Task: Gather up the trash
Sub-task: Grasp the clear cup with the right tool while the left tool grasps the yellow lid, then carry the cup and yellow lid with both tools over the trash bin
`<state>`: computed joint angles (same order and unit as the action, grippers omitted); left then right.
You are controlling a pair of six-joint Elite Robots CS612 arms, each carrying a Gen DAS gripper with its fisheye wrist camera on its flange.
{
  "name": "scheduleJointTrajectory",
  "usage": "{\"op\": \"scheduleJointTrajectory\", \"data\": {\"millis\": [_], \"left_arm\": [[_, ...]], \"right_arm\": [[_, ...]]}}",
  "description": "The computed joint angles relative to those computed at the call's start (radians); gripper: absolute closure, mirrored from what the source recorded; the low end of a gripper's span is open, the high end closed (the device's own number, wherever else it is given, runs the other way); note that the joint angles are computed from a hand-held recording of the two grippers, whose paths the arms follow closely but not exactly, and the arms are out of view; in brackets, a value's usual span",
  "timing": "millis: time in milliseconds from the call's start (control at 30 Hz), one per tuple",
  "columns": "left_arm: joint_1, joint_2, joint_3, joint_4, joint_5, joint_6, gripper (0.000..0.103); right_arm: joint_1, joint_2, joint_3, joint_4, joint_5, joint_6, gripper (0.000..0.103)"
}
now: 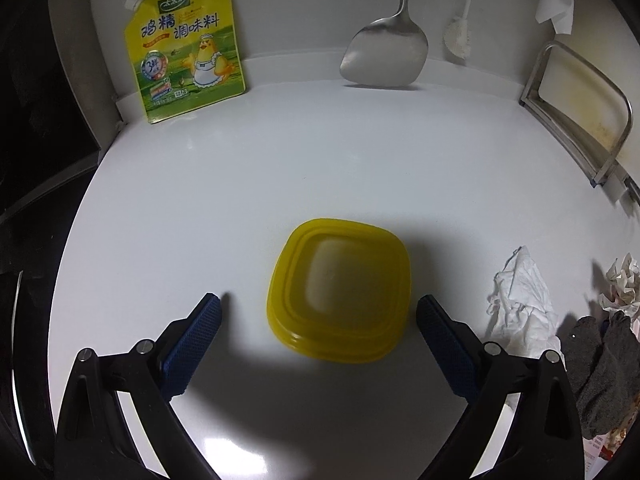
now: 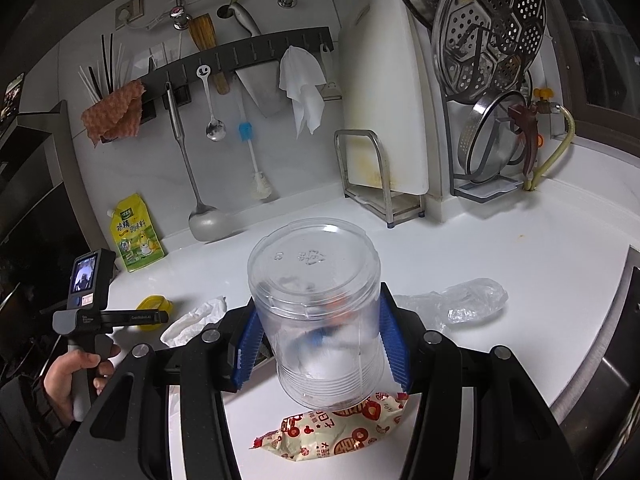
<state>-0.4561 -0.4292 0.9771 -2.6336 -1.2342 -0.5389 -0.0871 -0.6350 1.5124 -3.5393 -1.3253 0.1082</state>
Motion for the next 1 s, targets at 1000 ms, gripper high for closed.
{"op": "scheduleJointTrajectory", "data": {"millis": [1000], "left_arm": [[-0.158,-0.267,0.586,-0.686,0.138,0.185,0.036]], "right_arm": [[0.023,-0.121,0.292,-0.157,-0.049,0.032,0.052]]}}
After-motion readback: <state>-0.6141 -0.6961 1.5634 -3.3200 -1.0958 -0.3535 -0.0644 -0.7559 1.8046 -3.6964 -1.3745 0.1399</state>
